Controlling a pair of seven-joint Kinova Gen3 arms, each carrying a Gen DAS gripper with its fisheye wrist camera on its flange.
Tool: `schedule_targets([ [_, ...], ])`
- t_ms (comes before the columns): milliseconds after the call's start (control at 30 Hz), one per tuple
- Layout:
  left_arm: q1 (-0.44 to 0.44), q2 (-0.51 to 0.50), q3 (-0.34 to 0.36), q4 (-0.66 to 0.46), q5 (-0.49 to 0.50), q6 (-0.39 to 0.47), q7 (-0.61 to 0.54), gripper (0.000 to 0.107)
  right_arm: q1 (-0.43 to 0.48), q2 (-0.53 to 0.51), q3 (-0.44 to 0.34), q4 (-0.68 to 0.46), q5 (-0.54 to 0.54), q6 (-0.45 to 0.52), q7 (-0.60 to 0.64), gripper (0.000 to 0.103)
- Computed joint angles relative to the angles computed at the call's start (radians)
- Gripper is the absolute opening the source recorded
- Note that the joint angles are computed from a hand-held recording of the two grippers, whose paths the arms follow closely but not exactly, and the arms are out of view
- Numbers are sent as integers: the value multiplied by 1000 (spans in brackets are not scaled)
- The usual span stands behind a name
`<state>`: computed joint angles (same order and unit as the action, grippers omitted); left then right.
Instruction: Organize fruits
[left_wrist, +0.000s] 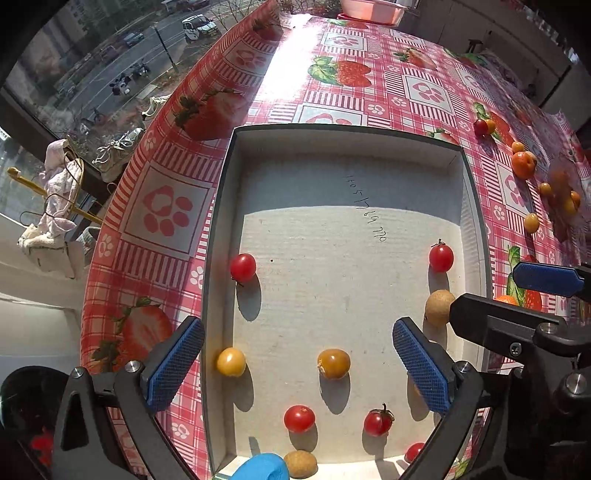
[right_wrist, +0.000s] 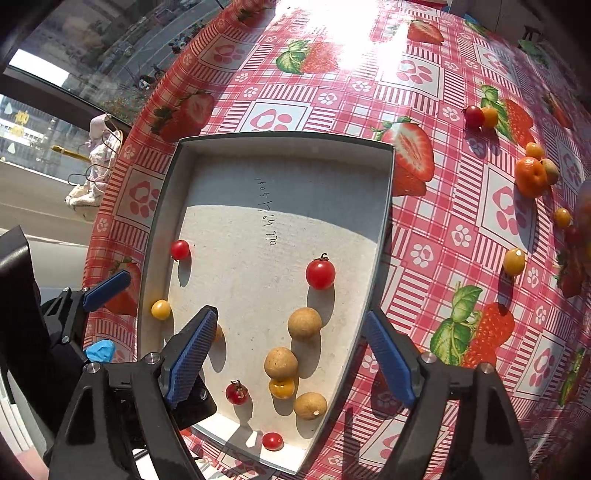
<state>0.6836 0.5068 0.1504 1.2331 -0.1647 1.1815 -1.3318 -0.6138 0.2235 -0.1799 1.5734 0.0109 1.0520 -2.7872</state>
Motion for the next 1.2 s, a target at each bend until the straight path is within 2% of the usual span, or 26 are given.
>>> schedule_targets([
  [100,20,-16,-5,-4,-21,11,18,103,-12,-6,-1,-23,8,46,-23,92],
  [167,14,-34,1,11,-12,4,20,103,-22,-10,-4,-38,19,72,-37,102],
  [200,15,-42,3,17,-8,6,27,103,-28,-13,-7,-44,23,84,-43,103],
  [733,-5,-108,31,35,19,86,-5,103,-91,-27,-31,-138,75,218,-114,103],
  [1200,-11,-157,44,63,15,89,-16,103,-128,-20,-35,-213,105,313,-122,103],
])
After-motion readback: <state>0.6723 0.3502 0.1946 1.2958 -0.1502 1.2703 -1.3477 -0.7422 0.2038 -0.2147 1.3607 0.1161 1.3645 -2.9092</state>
